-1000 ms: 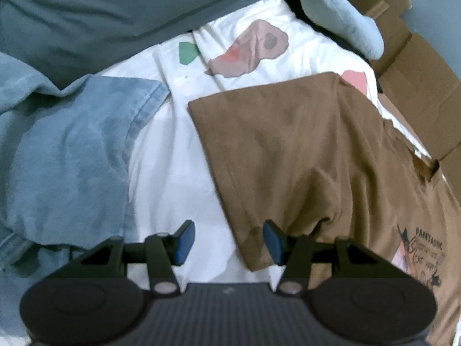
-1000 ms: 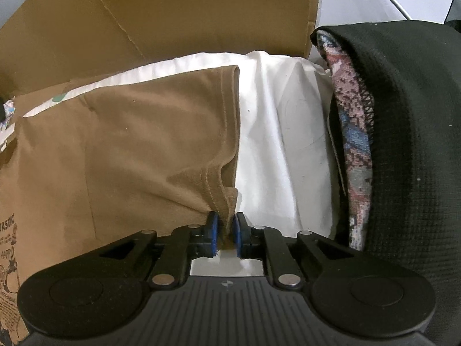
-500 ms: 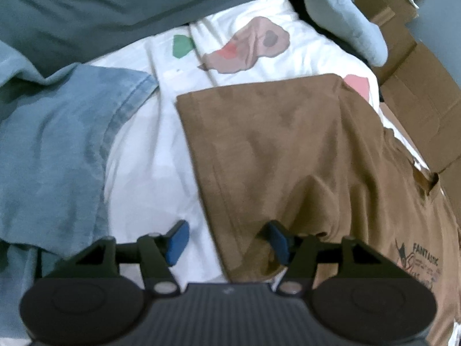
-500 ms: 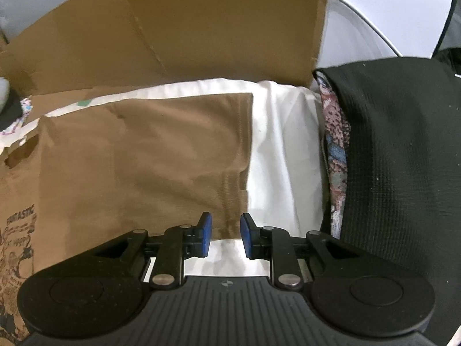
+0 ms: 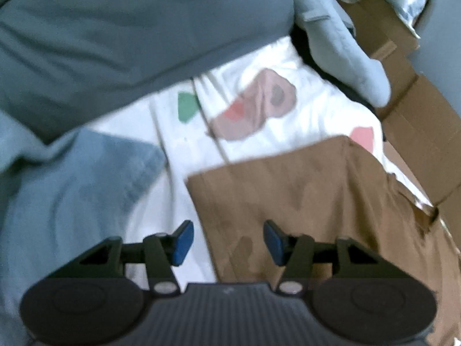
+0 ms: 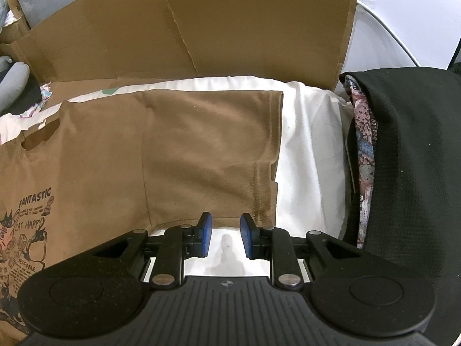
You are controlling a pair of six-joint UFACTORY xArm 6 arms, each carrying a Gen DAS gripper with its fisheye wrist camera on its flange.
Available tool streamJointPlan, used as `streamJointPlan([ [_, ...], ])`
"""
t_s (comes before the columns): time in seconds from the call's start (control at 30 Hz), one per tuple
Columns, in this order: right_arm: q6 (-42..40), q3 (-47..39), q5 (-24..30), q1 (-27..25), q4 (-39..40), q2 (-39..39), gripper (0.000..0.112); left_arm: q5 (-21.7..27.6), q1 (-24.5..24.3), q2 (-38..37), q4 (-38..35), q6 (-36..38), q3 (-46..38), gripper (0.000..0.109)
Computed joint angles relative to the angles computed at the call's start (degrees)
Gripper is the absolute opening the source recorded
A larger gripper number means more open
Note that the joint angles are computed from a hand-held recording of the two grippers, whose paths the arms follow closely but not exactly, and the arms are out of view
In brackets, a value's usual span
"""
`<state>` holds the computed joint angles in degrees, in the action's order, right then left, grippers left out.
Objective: Fold clothes
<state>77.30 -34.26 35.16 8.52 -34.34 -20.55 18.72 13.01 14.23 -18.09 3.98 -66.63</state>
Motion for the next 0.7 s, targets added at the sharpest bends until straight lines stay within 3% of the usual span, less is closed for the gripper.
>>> streamJointPlan([
  [0.07, 0.1, -0.06, 0.0, 0.23, -0.32, -0.02, 0.025, -0.72, 0.35, 1.74, 1.89, -0.51, -1.68, 0.048],
  [0.3, -0.09, 0.0, -0.25, 0.92, -0.88, -0.38, 0.024, -4.93, 0.2, 5.96, 8.38, 1.0, -4.43, 0.048],
  [0.53, -0.61, -0.46, -1.04, 1.72, -0.48, 0.2, 0.024, -2.0, 0.59, 10.16, 9.95, 1.02, -9.19, 0.048],
  [0.7, -1.45, -0.86, -2.76, 2.39, 0.09, 1.19, 0.025, -0.64, 0.71, 11.63, 7.0, 2.67, -10.45, 0.052],
])
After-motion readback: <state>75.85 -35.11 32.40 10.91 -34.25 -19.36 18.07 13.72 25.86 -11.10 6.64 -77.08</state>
